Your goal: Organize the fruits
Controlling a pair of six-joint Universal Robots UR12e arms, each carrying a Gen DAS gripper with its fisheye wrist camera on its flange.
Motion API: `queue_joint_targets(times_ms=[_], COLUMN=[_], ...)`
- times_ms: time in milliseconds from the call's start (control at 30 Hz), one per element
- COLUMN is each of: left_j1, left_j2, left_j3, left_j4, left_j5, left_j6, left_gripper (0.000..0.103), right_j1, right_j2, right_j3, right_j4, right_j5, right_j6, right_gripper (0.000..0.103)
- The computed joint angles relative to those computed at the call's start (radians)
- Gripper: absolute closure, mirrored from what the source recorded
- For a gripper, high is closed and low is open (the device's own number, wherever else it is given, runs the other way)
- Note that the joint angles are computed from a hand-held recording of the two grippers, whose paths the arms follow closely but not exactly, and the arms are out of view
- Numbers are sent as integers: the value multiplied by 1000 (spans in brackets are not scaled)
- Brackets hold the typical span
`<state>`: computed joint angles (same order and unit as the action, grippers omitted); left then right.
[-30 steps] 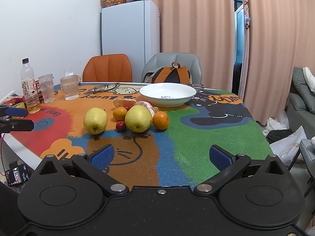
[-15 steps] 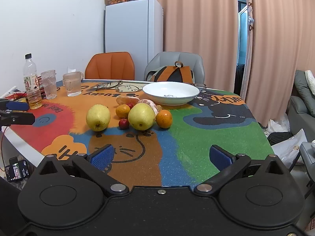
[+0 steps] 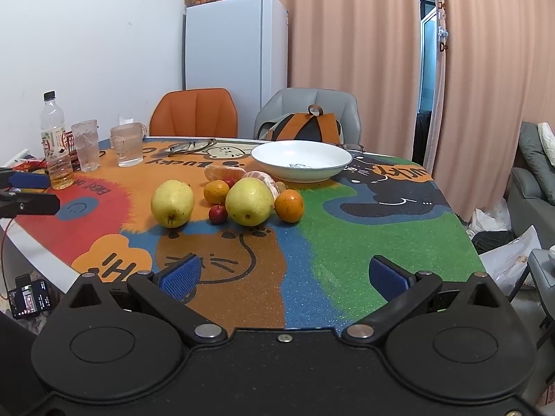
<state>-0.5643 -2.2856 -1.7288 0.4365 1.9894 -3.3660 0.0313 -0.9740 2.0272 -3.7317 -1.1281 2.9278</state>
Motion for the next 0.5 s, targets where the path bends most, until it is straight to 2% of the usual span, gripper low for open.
queue_joint_targets(times_ms=[500], left_j1=[-2], left_j2=[0], left_j3=[4], left_j4=[-8], left_j5=[-6], left_j6=[16], left_gripper=[0], right_j1=[2], right_j2=[0], right_j3=[1], right_j4=[4], right_j5=[-5], right_j6=[-22], right_gripper=[0])
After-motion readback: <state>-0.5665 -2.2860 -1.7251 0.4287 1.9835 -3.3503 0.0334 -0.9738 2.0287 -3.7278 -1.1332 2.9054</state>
